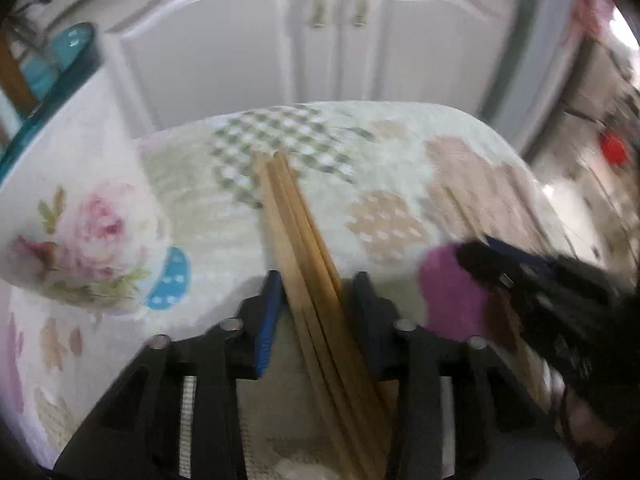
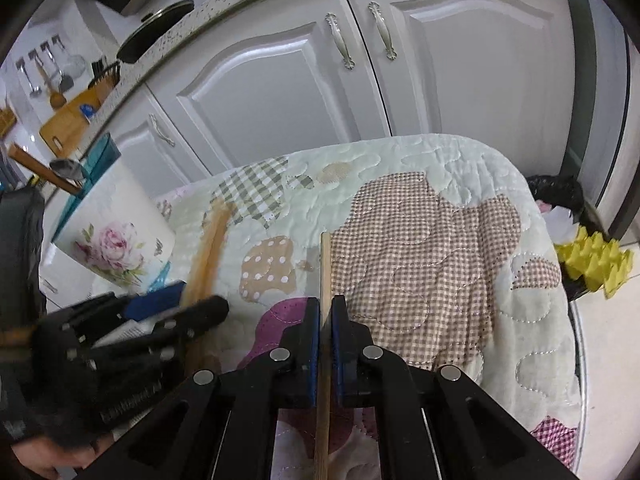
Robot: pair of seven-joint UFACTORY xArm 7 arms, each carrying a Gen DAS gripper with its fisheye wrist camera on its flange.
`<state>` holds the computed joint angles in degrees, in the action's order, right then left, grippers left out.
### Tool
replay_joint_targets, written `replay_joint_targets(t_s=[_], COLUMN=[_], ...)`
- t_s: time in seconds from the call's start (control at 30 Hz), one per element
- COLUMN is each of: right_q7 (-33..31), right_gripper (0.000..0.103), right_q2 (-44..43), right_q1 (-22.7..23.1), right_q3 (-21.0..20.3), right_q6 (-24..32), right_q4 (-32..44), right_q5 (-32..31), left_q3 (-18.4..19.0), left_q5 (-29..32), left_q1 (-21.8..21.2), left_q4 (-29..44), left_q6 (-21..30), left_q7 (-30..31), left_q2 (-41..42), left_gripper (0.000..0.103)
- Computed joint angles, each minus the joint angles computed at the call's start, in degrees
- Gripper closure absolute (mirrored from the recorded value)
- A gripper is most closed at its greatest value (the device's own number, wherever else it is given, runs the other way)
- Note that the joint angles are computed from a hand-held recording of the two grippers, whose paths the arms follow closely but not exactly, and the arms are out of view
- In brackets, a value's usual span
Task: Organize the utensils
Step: 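Grasp several wooden chopsticks with the left tool while the right tool grasps one chopstick, then lift the chopsticks with the left tool while the right tool lifts its chopstick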
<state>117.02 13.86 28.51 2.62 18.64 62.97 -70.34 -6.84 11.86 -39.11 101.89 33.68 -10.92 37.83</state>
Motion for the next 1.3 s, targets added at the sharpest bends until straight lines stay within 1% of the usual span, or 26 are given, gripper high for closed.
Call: replay_joint_targets(t_s=[0.03, 0.07, 0.1, 0.13, 0.17, 0.23, 0.33, 0.4, 0.43, 0.5, 0.57, 0.67, 0.73, 0.83, 0.93, 0.97, 1.0, 1.03, 1.13, 1.2, 1.23, 1.3], right_q7=[0.15, -0.41, -1.79, -4.27, -5.63, -7.01, -10.13, -9.74, -7.83, -3.34, 1.87, 10.35, 12.70, 14.59, 17.83, 18.39, 18.86, 19.20, 18.55, 18.06, 17.60, 15.13], right_gripper=[0.099, 0.099, 0.100, 0.099, 0.099, 0.100, 0.100, 0.100, 0.100, 0.100, 0.100, 0.100, 0.100, 0.100, 0.100, 0.100, 0.100, 0.100, 0.100, 0.100, 0.100, 0.100], right_q2=[-0.12, -0.11, -0.11, -0.05, -0.11, -0.81, -1.91, -2.31, -2.39, -2.54, -2.54, -2.53, -2.60, -2.63, -2.57, -2.54, -2.51, -2.65, -2.72, -2.71, -2.71, -2.68], right_q1=[-0.03, -0.08, -0.14, -0.19, -0.18, -0.28, -0.20, 0.06, 0.16, 0.30, 0.59, 0.54, -0.52, -1.77, -2.75, -3.07, -3.34, -3.58, -4.04, -4.14, -4.17, -4.19], right_q3=[-0.03, 0.13, 0.45, 0.95, 1.11, 1.18, 1.54, 1.17, 0.60, -0.38, -1.22, -1.17, -0.20, 0.94, 1.51, 1.76, 1.98, 2.18, 2.79, 3.00, 3.07, 3.26], right_q6=[-0.18, 0.02, 0.59, 1.57, 1.79, 1.17, 1.29, 0.37, -0.83, -2.95, -4.18, -4.17, -4.36, -4.50, -5.33, -5.45, -5.54, -5.59, -5.26, -5.09, -4.98, -4.61], right_q4=[-0.12, -0.06, 0.08, 0.35, 0.35, -0.50, -1.77, -2.47, -2.89, -3.50, -3.71, -3.64, -3.69, -3.69, -3.63, -3.59, -3.56, -3.69, -3.80, -3.78, -3.79, -3.76], right_q5=[-0.07, 0.50, 1.83, 3.92, 5.29, 7.92, 11.41, 11.07, 9.66, 6.39, 1.28, -7.34, -9.49, -11.45, -14.50, -15.02, -15.48, -15.85, -15.39, -14.93, -14.54, -12.25], left_q3=[-1.62, -3.63, -5.62, -6.41, -5.93, -6.45, -7.22, -9.00, -8.85, -7.09, -5.32, -4.18, -3.31, -1.18, -1.30, -1.65, -2.82, -3.02, -2.16, -1.64, -1.16, -0.58], left_q5=[-0.77, -1.79, -3.37, -3.92, -3.49, -5.11, -7.88, -11.55, -12.00, -10.44, -9.59, -9.56, -8.65, -5.18, -4.52, -4.79, -5.93, -6.32, -5.49, -5.20, -4.83, -4.25], left_q1=[1.30, 2.99, 4.77, 5.61, 5.44, 6.40, 7.57, 9.20, 8.91, 6.79, 5.36, 4.59, 3.71, 1.46, 1.25, 1.44, 2.29, 2.38, 1.30, 0.46, -0.03, -0.94], left_q4=[-1.90, -4.98, -7.65, -10.56, -13.25, -17.06, -22.06, -23.13, -22.77, -19.50, -13.69, -7.22, -4.10, -1.39, 1.88, 2.98, 3.54, 4.10, 6.49, 11.29, 12.78, 16.49], left_q6=[-0.96, -2.71, -4.16, -5.83, -7.04, -7.03, -6.96, -6.37, -6.95, -8.90, -7.63, -5.08, -4.04, -2.68, -0.47, 0.98, 1.82, 2.50, 4.05, 7.73, 8.20, 10.78], left_q7=[2.88, 6.94, 10.95, 13.98, 15.36, 17.63, 19.32, 22.11, 22.21, 19.92, 16.63, 13.37, 11.75, 9.42, 9.25, 9.59, 10.78, 11.14, 11.41, 11.47, 11.27, 11.45], left_q2=[-1.04, -2.70, -4.09, -5.72, -7.47, -10.29, -14.14, -15.53, -15.53, -13.92, -10.66, -6.54, -4.30, -1.98, 0.61, 1.34, 1.72, 1.99, 3.29, 6.06, 6.94, 8.91], left_gripper=[0.081, 0.081, 0.081, 0.081, 0.081, 0.081, 0.080, 0.080, 0.079, 0.078, 0.078, 0.078, 0.078, 0.078, 0.078, 0.078, 0.078, 0.078, 0.078, 0.078, 0.078, 0.078])
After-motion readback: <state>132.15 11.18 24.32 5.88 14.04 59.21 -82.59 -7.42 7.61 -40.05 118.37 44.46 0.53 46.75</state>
